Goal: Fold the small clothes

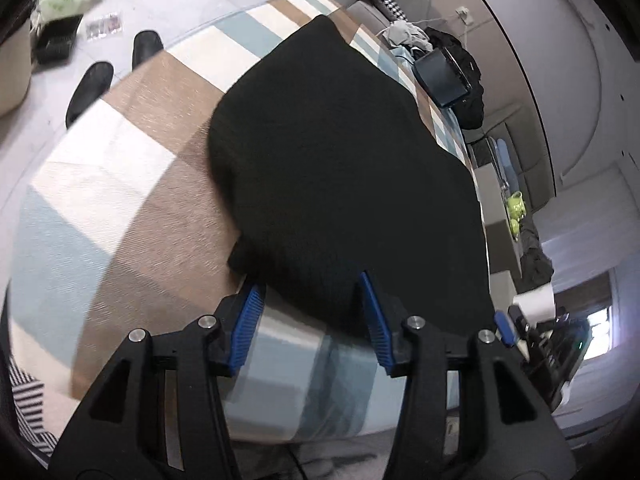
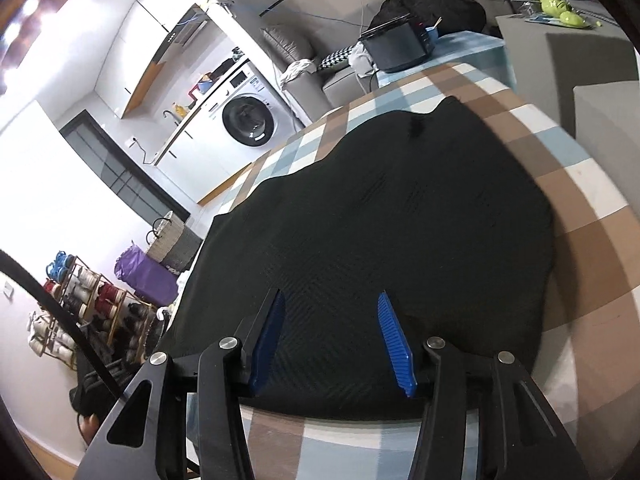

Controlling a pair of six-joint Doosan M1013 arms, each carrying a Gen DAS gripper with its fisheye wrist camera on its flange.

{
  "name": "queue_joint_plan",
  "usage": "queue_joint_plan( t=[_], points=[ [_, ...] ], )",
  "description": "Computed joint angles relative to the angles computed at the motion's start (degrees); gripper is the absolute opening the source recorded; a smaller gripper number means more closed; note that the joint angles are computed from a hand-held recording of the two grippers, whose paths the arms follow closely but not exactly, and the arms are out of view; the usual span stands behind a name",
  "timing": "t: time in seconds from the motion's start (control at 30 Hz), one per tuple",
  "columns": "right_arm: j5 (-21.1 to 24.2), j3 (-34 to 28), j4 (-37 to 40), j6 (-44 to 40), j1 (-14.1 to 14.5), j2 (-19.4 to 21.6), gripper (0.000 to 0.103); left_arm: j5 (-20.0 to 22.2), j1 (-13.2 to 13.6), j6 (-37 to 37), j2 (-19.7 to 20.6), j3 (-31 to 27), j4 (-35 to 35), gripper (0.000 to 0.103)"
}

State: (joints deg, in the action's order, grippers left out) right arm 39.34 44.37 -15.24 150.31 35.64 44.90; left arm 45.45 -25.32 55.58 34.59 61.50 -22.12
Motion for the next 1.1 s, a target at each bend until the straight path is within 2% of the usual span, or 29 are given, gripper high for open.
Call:
queue_joint_plan(
  t=[0.27,0.33,0.37,0.5,0.57,0.63,0.73,0.9,1.0,1.1],
  points=[
    [2.06,-3.67,5.21,-5.39,-0.06,2.55,0.05,-3.42,-0.49,-8.28,2.38,-2.71,3.3,0.044],
    [2.79,-4.61,6.2,-6.6,-0.1,3.15,0.05,-3.01,-0.89,-13.53,3.01,-3.67,7.47,0.024],
    [3.3,-5.19,6.52,-6.93,-0.12,3.51,0.05,-4.29,-0.95,-14.88,2.93,-3.16,7.7,0.02],
    [4.85,-6.4,6.71,-7.55,-0.1,4.12,0.05,-6.68,-2.09,-18.8,2.39,-2.9,15.02,0.013],
    [4.49,-5.85,6.36,-7.16,-0.1,3.84,0.05,-5.7,-3.0,-18.73,2.6,-4.38,19.95,0.013],
    [4.44,-5.61,6.23,-6.53,-0.12,3.86,0.054,-2.31,-3.68,-17.95,3.71,-6.99,23.36,0.013],
    [5.27,-6.19,6.96,-6.22,-0.22,4.36,0.054,1.48,-4.02,-17.1,5.06,-9.69,25.01,0.013],
    [4.77,-5.72,6.46,-6.0,-0.03,3.99,0.054,3.3,-6.45,-13.73,6.46,-14.35,35.48,0.012],
    [4.23,-5.05,6.02,-5.68,-0.02,3.66,0.056,3.82,-7.96,-6.69,8.81,-20.26,39.12,0.011],
    [3.14,-3.79,5.63,-4.08,-0.11,3.13,0.056,3.75,-9.32,5.69,12.63,-28.79,36.18,0.01]
  ],
)
